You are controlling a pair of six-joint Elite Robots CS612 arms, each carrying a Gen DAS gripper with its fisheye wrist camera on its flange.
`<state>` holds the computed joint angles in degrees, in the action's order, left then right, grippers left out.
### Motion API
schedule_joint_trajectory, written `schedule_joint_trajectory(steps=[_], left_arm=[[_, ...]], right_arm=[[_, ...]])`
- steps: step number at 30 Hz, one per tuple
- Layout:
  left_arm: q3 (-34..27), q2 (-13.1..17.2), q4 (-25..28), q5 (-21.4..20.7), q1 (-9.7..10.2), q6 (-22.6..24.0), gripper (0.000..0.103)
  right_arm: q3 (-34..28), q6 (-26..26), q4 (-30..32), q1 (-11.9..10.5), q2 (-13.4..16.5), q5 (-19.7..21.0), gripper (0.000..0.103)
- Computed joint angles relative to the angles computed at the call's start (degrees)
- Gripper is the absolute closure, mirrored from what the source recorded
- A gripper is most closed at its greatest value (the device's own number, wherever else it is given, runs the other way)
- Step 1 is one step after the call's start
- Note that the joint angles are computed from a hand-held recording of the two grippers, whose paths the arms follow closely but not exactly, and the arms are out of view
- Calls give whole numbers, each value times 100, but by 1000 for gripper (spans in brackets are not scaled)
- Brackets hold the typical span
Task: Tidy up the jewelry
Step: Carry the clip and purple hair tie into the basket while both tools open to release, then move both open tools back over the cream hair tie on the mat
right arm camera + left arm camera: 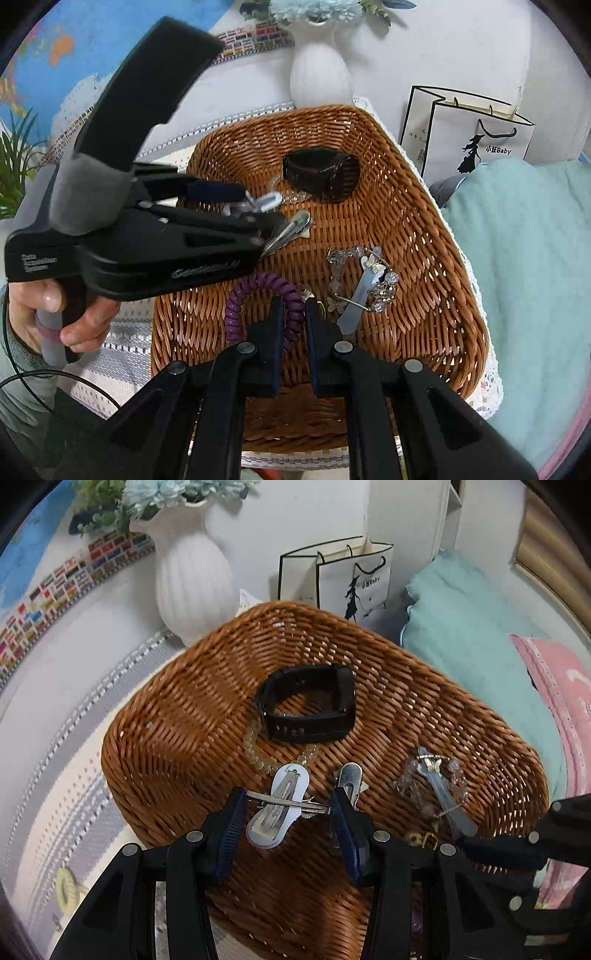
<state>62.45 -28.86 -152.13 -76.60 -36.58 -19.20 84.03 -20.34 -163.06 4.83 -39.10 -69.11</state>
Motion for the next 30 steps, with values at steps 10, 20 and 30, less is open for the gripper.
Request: schedule_joint_trajectory(steps=[10, 20, 30], left_arm=[[142, -75, -250, -509, 71, -17, 55], [953, -525, -1483, -604, 60, -99, 42], [2164, -1193, -2812, -71, -5, -455, 42]], right_arm=[[-42, 243, 269, -133, 15, 469, 87], [382, 752, -765, -295, -221, 1078, 71], [1102, 1339, -2777, -274, -543, 1018, 26]])
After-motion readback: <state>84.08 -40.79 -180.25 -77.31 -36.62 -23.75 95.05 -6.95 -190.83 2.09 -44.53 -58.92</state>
